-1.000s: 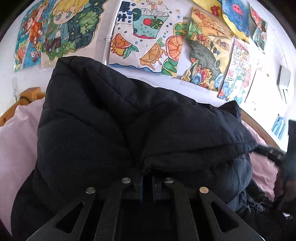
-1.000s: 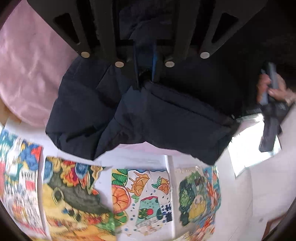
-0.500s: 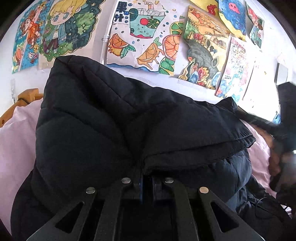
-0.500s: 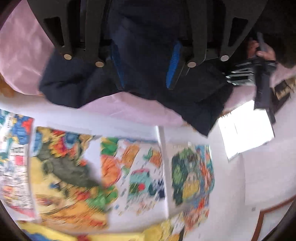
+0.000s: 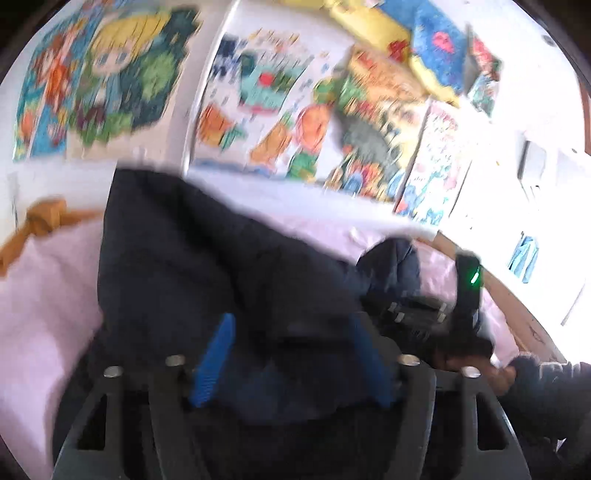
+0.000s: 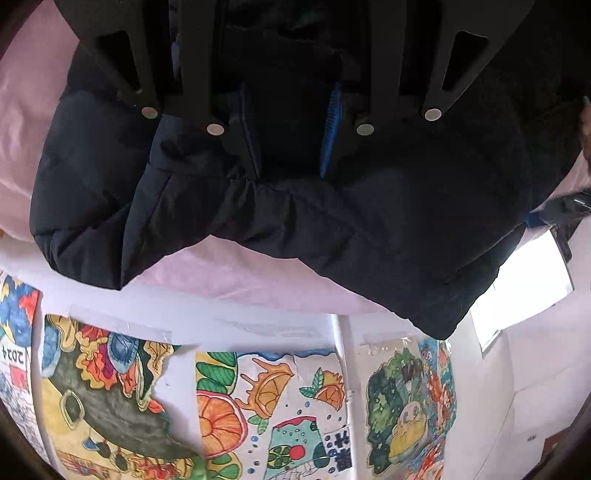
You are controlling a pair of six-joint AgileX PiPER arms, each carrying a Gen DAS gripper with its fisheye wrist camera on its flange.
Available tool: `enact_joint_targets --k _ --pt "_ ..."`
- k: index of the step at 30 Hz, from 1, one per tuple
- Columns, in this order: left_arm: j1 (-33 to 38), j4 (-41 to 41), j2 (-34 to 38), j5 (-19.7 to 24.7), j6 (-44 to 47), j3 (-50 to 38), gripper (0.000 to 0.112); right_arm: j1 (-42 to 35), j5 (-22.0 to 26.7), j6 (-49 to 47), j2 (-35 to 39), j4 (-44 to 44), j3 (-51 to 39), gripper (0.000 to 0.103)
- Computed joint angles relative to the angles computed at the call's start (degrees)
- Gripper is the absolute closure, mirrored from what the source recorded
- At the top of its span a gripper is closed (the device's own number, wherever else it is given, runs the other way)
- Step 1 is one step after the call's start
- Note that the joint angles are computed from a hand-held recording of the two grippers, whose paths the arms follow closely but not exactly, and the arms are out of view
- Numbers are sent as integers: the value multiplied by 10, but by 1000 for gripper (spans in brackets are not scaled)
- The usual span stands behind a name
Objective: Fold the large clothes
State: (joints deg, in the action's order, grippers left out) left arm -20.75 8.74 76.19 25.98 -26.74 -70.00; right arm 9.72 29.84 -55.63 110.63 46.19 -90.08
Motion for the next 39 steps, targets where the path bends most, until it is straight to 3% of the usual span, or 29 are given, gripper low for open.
enact_joint_targets --k 2,6,10,16,22,27,33,35,37,39 --pt "-6 -1 31 14 16 -53 43 6 -17 -2 -2 4 8 74" --pt "-12 83 160 117 -22 -221 42 9 -38 -29 -3 35 23 73" --pt "49 45 291 177 -9 -350 61 -6 -27 -94 -4 108 37 74" --pt "62 71 307 104 -12 -299 62 -19 -25 -170 8 196 39 76" --pt "93 36 364 74 20 -321 63 7 -56 -123 58 128 -11 76" --pt "88 78 390 59 -17 -323 64 14 -64 -124 97 117 -44 76" --pt "88 61 314 -21 -11 -218 62 -1 -49 -212 68 211 2 76" --pt "89 26 275 -29 15 -183 56 -12 -32 -222 45 225 22 74" --pt "91 -19 225 -56 60 -128 41 -20 -18 -209 25 212 34 70" --pt "83 1 189 -75 56 -87 39 -28 -13 -221 2 215 54 64"
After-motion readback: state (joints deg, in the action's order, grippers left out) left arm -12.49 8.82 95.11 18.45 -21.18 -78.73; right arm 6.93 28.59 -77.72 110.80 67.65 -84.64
